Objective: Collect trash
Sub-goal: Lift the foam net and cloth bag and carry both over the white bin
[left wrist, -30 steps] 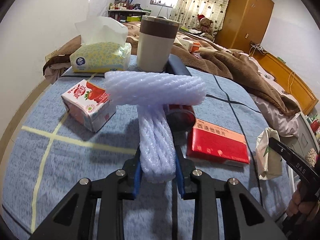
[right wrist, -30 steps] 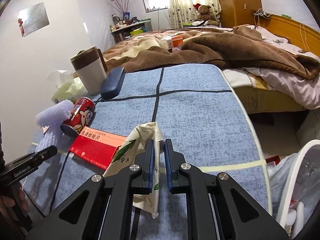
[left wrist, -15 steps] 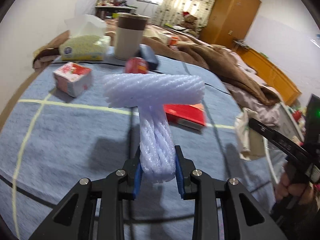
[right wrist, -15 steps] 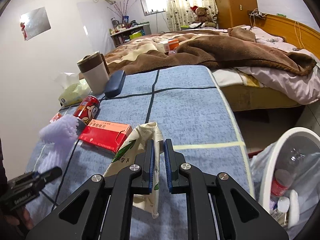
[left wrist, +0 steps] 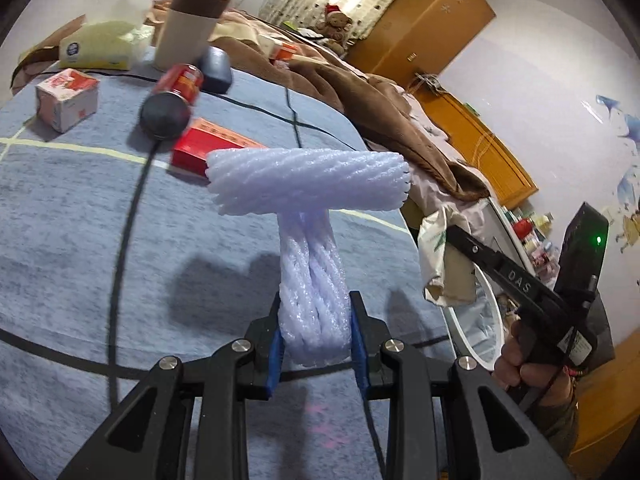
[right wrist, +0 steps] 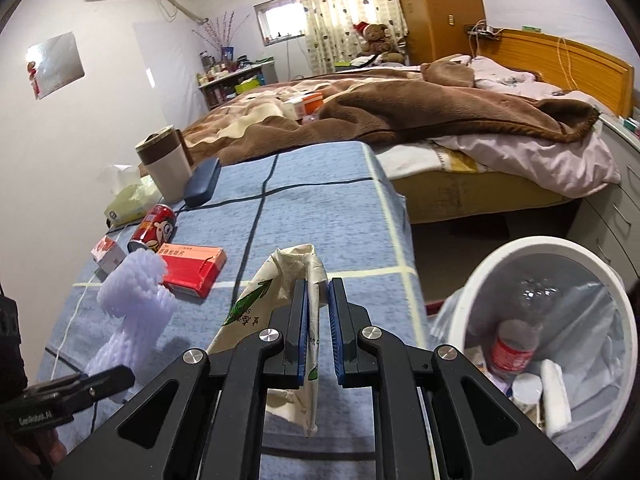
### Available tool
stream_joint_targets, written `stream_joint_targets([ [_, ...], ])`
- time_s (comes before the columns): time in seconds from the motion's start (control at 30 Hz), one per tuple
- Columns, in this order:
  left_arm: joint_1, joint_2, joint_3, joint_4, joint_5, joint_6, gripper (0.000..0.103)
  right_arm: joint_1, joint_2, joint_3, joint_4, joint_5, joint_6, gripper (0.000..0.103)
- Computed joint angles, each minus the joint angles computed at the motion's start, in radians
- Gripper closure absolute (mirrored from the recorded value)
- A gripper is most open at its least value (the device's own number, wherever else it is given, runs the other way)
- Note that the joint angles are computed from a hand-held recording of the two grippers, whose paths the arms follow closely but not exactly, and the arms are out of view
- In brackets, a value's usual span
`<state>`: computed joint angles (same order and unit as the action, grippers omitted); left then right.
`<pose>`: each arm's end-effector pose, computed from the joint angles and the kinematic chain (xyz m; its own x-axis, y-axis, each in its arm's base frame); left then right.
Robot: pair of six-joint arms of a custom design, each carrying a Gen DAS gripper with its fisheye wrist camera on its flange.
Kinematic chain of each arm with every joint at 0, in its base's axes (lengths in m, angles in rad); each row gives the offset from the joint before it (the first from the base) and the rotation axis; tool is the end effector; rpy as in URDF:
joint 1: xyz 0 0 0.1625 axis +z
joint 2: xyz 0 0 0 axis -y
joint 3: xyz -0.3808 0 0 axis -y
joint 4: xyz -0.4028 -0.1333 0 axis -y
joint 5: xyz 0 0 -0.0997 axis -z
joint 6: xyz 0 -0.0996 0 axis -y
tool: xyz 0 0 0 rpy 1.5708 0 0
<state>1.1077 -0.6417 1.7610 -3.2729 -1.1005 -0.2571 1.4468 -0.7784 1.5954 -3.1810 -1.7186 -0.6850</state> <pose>-0.1142 -0.6281 0.0087 -0.9739 -0.0206 -0.2260 0.1296 0.7670 -0.6285 0.0328 -0.6964 0.1381 -0.8049 -0.2651 0.5309 -0.5456 0.6824 -0.4865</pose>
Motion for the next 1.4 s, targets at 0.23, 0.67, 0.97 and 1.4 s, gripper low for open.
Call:
stream_joint_targets([
  [0.23, 0.019, 0.028, -0.019, -0.01, -0.133, -0.035, 0.073, -0.004, -0.023, 0.027, -0.041, -0.013, -0.016, 0.093],
  [0.67, 0.037, 0.021, 0.035, -0.078, -0.14, -0.124, 0.073, -0.013, -0.052, 0.068, -0.056, 0.012, -0.03, 0.093],
  [0.97, -0.005, 0.032, 0.037, -0.093, -0.087, -0.088, 0.073, -0.025, -0.091, 0.106, -0.074, 0.035, -0.027, 0.093],
  [1.4, -0.102, 0.055, 0.007, -0.094, 0.022, 0.019, 0.073, -0.053, -0.168, 0.171, -0.107, 0.089, -0.023, 0.093],
])
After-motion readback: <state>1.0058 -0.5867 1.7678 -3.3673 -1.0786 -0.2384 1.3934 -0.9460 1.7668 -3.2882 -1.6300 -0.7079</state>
